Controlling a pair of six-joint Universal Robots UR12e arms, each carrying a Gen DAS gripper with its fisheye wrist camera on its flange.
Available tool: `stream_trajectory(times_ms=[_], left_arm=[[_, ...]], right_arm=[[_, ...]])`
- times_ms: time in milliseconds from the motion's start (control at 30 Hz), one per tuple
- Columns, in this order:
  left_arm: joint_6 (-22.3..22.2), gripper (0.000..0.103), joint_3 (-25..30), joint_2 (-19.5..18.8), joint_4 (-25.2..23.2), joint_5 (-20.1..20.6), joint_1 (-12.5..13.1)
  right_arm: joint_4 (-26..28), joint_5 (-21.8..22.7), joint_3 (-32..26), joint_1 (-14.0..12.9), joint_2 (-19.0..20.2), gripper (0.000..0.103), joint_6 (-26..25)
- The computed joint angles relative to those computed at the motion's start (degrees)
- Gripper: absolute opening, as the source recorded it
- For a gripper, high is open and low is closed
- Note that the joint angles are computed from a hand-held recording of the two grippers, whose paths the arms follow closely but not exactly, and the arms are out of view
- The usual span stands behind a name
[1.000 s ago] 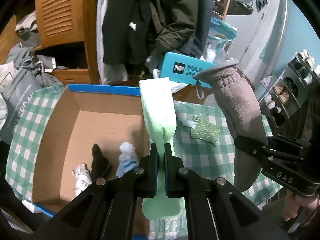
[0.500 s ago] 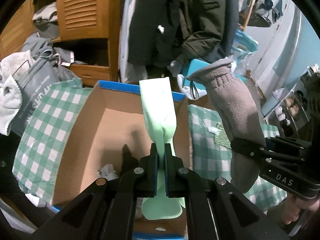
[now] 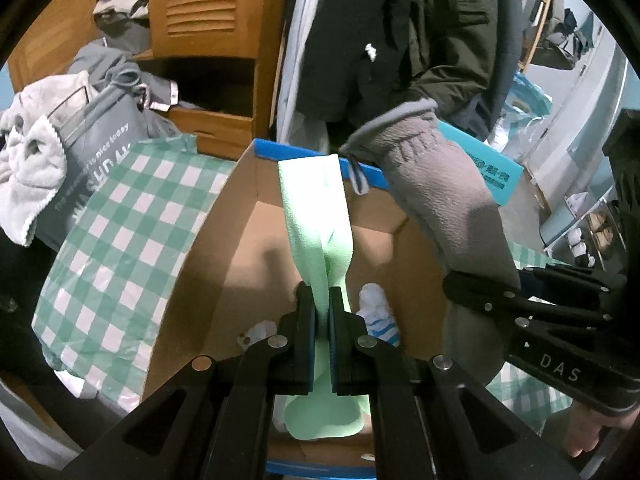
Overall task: Organize soft objects
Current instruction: 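Lower the sweatpants and green cloth into the box and open both tools, then move both tools from the box to the green mesh scrubber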
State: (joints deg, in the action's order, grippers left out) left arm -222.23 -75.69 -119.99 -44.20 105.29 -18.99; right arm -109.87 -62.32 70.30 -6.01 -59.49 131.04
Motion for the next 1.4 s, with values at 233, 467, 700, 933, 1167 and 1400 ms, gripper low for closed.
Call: stream_trajectory(times_ms=[233,467,700,933,1167,1400], left_arm=[[0.13,0.006,-0.38,0.07,-1.54,0.49,0.22],[-0.27,0.006,-0.92,0.30,-2.07,0.71,0.53],[-0.80,0.023,-1.00,0.38,-2.79,0.69,0.71],[-0.91,0.044,-0.99,0.61,-2.61,2.75,0.37],[-0.48,0.049,-0.65,0.59,-2.83,2.89,0.23],[0.79,0.049,0.70,0.01,-2.84,3.16,-0.49]], right_arm=[[0.94,-1.60,-0.18,1.55,0.59,0.023,-0.73],[1.43,-2.86,-0.67,2.35,1.25,0.023,-0.49],[1.90,-2.69,-1.01,2.68,1.50,0.042,-0.50],[1.08,-2.00,-0.52,2.51,1.15,0.047,-0.76],[-0.22,-0.39,-0.06,1.64,0.41,0.062,-0.44],[-2.74,-0.33,0.46,0.61,-0.05,0.063,-0.08]])
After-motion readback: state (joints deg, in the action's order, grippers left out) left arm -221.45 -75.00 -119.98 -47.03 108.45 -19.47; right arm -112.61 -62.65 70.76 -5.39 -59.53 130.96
